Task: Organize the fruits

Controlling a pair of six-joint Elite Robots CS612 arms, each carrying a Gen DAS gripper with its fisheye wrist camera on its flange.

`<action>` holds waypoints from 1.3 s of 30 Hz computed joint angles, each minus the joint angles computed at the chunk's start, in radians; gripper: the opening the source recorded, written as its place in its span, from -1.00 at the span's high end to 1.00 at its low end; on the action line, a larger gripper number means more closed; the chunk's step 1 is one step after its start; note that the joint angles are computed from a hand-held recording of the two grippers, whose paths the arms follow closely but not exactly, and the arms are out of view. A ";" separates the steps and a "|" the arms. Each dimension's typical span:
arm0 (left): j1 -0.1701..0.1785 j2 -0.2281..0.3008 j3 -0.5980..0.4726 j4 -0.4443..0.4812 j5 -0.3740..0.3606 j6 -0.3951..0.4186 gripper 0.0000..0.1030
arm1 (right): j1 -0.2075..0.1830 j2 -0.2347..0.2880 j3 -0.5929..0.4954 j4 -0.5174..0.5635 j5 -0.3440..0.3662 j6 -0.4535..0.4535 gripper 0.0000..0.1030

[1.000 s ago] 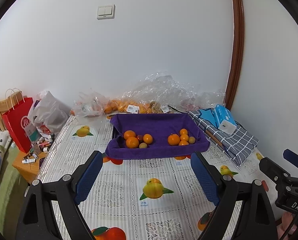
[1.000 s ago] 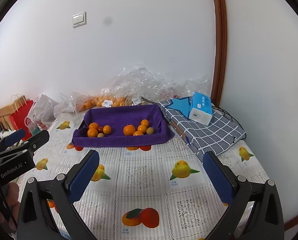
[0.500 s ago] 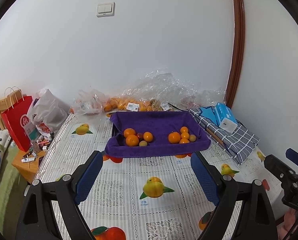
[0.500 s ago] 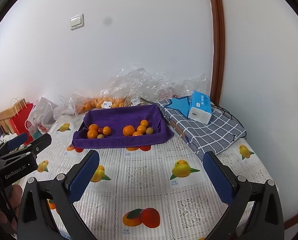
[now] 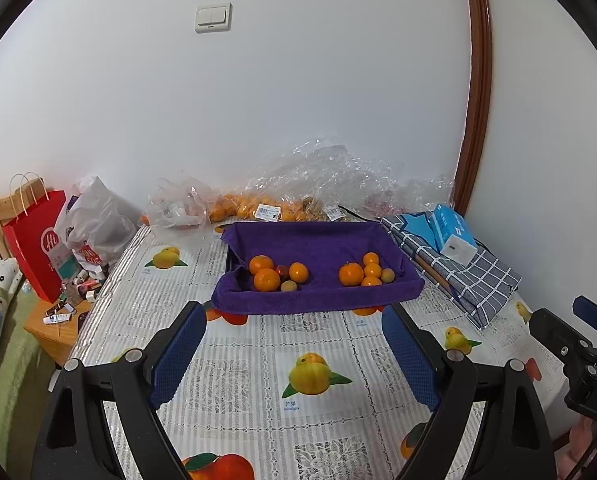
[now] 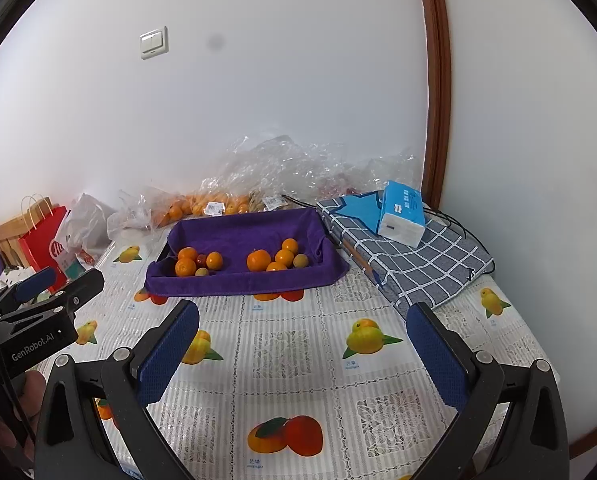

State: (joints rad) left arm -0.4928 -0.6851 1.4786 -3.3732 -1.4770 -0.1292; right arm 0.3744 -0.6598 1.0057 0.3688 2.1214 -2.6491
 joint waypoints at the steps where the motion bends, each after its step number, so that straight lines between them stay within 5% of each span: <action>1: 0.001 0.000 -0.001 0.001 -0.001 0.001 -0.73 | 0.000 0.001 -0.002 0.001 0.000 -0.001 -0.98; 39: 0.007 0.001 -0.005 0.003 -0.003 -0.002 -0.73 | 0.003 0.012 -0.020 0.003 -0.002 -0.023 -0.98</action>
State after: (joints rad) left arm -0.4855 -0.6844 1.4737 -3.3701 -1.4804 -0.1315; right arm 0.3778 -0.6477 0.9855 0.3716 2.1198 -2.6717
